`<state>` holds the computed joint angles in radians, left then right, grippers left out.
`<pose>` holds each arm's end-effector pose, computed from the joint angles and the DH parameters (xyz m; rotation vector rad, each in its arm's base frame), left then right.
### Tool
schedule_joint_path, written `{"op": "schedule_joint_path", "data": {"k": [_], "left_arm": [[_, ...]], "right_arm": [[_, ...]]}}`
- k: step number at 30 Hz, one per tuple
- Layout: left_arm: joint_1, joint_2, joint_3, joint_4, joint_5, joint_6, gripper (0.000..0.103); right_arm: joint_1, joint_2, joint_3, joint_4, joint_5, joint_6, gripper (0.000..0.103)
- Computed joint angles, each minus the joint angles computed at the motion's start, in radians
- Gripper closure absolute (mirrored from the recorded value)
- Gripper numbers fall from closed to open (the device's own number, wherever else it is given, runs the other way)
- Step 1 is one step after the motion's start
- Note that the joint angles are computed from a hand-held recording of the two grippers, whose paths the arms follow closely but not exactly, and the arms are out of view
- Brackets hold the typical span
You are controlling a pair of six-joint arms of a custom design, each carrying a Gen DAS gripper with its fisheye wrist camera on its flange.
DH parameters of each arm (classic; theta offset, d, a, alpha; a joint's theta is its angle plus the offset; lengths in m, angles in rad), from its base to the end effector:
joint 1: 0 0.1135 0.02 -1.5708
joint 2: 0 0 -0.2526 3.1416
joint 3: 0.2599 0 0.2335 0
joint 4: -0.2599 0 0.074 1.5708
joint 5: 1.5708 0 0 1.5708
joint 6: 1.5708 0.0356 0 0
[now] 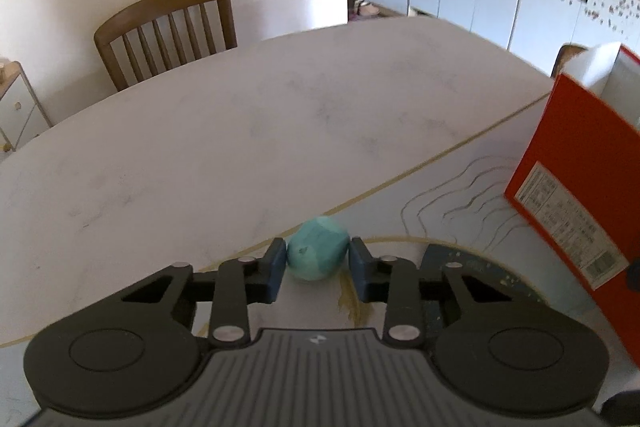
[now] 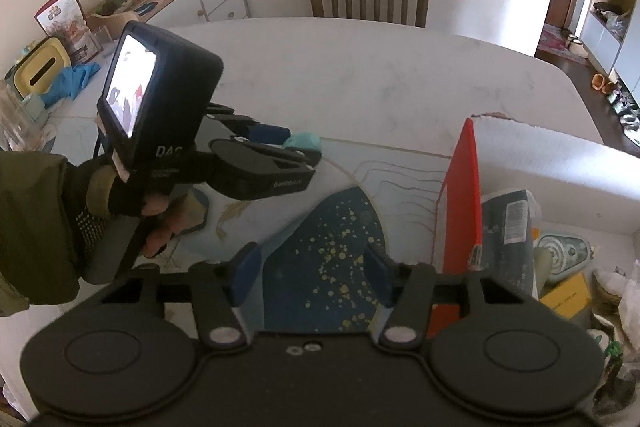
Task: Organize objects
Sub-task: 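Carry the teal toy with the left tool into the shoebox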
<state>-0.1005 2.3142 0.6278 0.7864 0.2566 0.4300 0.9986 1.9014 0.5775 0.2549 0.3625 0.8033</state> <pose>0.2896 -0.0383 -0.0166 0.7441 2.3215 -0.1707 0.1552 0.2176 0.0542 -0.1291 2.5434 0.2217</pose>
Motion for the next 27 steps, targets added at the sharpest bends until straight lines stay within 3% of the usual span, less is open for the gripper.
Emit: {"op": "schedule_joint_path", "data": {"k": [6, 16, 22, 27], "left_arm": [[-0.016, -0.014, -0.034, 0.041, -0.031, -0.007, 0.071], [-0.036, -0.176, -0.209, 0.086, -0.047, -0.054, 0.071], [-0.043, -0.409, -0.371, 0.048, -0.022, -0.077, 0.071], [-0.086, -0.683, -0.471, -0.096, -0.02, -0.114, 0.071]], "right_arm": [[0.024, -0.041, -0.041, -0.001, 0.018, 0.024, 0.065], [0.098, -0.168, -0.138, -0.019, 0.089, 0.098, 0.066], [0.151, -0.282, -0.196, -0.067, 0.144, 0.132, 0.066], [0.205, -0.399, -0.248, -0.131, 0.198, 0.169, 0.066]]}}
